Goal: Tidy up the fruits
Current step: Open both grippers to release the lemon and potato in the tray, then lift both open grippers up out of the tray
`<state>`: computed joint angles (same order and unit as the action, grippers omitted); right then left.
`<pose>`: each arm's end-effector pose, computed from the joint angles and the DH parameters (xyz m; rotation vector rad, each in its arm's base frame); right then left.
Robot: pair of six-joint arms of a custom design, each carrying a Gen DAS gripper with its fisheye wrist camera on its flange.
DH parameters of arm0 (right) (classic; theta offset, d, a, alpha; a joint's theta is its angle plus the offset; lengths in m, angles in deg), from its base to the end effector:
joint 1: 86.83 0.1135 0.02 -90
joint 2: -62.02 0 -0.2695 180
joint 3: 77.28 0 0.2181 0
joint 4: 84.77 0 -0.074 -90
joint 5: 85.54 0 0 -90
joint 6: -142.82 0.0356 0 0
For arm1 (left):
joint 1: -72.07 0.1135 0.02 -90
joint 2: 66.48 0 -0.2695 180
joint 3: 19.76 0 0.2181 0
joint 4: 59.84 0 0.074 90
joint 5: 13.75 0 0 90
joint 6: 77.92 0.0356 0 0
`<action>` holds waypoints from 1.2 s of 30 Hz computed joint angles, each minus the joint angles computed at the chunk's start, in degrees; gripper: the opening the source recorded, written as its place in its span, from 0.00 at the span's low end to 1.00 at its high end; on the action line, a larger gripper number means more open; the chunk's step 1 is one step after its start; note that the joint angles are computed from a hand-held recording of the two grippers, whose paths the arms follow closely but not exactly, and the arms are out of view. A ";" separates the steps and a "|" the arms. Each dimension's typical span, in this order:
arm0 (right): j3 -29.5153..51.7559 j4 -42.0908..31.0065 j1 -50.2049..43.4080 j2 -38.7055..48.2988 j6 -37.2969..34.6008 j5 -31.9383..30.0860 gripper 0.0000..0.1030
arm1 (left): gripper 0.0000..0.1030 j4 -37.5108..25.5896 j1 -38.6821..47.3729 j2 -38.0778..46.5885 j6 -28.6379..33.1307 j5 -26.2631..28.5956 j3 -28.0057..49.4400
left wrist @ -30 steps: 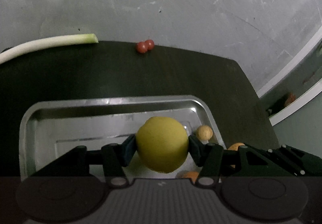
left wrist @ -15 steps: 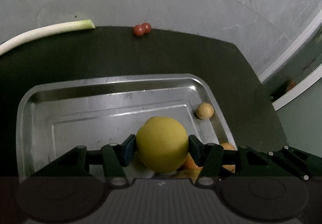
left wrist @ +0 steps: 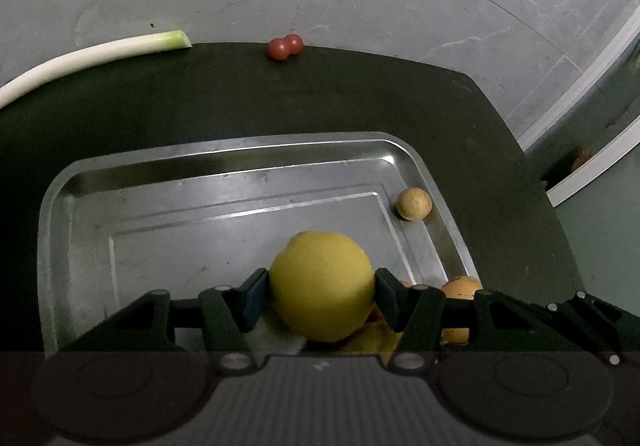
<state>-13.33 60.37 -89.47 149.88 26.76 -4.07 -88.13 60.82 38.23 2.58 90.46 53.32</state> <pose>0.2659 -0.0070 0.2010 -0.5758 2.5134 0.0077 0.3205 -0.0727 0.1659 0.1284 2.6324 -0.4504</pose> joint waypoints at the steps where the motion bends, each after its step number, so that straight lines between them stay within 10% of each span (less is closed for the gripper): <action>1: 0.05 -0.27 0.04 -0.21 0.48 0.27 0.65 | 0.64 -0.06 0.11 -0.18 0.19 0.08 -0.23; 16: -0.21 -6.56 0.86 -5.41 4.50 0.24 0.96 | 0.98 -1.59 3.90 -10.44 4.63 1.60 -7.88; 36: 0.52 -12.19 12.86 -10.43 8.85 1.88 0.99 | 0.99 -9.91 21.93 -27.10 18.01 2.68 -19.61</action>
<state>-12.81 48.18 -76.61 139.45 35.61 -2.20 -98.04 82.75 11.13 20.59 93.15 33.71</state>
